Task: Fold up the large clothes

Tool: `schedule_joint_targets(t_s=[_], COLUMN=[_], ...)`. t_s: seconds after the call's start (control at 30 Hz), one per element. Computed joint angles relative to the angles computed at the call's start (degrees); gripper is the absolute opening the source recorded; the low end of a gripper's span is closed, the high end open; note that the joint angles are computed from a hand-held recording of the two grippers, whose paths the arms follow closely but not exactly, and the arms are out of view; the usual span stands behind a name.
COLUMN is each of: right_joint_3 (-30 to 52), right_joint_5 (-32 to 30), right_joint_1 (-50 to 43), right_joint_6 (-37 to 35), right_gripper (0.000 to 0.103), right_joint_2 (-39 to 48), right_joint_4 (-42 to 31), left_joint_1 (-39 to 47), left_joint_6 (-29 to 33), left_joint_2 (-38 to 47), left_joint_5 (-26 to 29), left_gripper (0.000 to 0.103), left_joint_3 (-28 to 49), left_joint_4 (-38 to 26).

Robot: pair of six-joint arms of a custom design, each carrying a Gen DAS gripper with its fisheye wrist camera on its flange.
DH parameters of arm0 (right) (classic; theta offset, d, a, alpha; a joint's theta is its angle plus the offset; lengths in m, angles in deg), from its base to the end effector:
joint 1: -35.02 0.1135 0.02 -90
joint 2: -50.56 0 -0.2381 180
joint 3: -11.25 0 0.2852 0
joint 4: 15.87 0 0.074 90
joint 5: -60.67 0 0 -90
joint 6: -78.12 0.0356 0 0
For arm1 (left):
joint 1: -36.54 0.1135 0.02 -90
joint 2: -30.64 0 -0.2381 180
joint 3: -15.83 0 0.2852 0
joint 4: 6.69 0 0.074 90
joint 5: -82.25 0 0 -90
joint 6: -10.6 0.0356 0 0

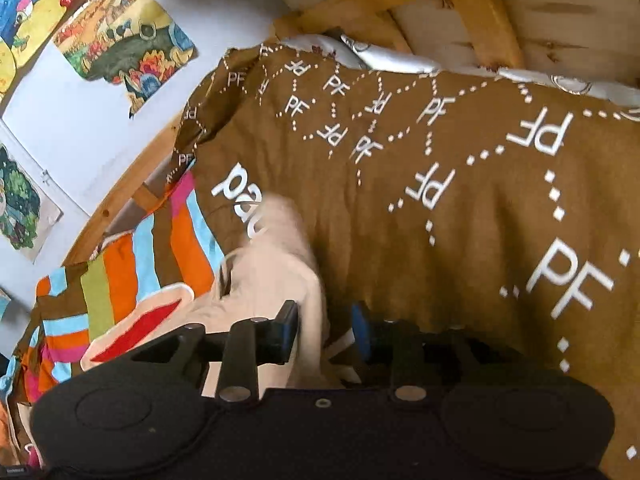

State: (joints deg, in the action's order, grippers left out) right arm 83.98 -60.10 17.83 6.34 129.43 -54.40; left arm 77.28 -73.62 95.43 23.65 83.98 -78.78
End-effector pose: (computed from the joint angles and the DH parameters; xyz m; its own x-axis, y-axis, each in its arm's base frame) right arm 0.3225 -0.0807 0.2431 -0.6672 0.4876 -0.5631 0.1210 0.8169 0.5640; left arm 0.1948 0.1433 0.2484 -0.7442 -0.5275 -0.4098 -0.3406 0.8274 -0.4465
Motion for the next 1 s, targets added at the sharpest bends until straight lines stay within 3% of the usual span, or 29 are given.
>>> schedule_joint_targets(t_s=[0.07,0.17,0.23,0.3,0.37,0.5,0.63,0.7,0.73,0.87,0.93,1.0], right_joint_3=[-0.1,0.0,-1.2,-2.3,-3.4,-5.5,-6.5,-7.9,-8.8,-9.4,-9.9,-11.1], right_joint_5=[1.3,3.6,4.5,4.7,-0.5,-10.0,-11.2,-10.8,-11.0,-13.3,-13.8,-12.9], right_joint_1=[0.4,0.7,0.8,0.7,-1.8,-7.8,-10.1,-10.3,-10.4,-11.6,-11.7,-11.1], right_joint_6=[1.6,3.7,1.4,-1.0,-4.3,-16.1,-25.9,-28.8,-29.6,-30.5,-30.1,-29.5], right_gripper=[0.011,0.008,0.008,0.022,0.037,0.063,0.062,0.063,0.063,0.063,0.051,0.032], right_joint_2=[0.7,1.6,0.2,-2.2,-5.3,-11.2,-12.9,-13.1,-13.3,-11.9,-12.1,-13.3], right_joint_4=[1.6,2.8,2.6,0.9,-2.8,-12.9,-18.1,-17.4,-16.5,-15.6,-15.0,-13.7], left_joint_1=[1.1,1.1,1.9,3.8,5.7,4.6,0.4,-1.5,-1.4,1.5,-0.1,-1.5], left_joint_6=[-1.3,-2.7,-2.1,1.5,6.8,15.9,18.7,17.4,16.9,15.7,15.5,16.3], left_joint_2=[2.7,3.1,1.6,-0.2,-2.2,-3.9,-1.7,-4.0,-4.5,-4.7,-5.4,-9.1], left_joint_5=[1.3,-0.7,-0.7,1.7,5.1,3.3,1.1,-2.4,-3.3,-0.3,-1.4,-2.7], left_gripper=[0.010,0.012,0.022,0.058,0.063,0.063,0.054,0.036,0.032,0.013,0.008,0.005], left_joint_3=[0.7,-0.2,-0.4,-0.4,-1.1,-1.7,-1.0,-2.5,-2.9,-3.4,-4.3,-5.8], left_joint_4=[-0.3,1.0,0.4,-1.7,-4.1,-9.5,-11.9,-10.5,-10.1,-9.0,-7.8,-6.3])
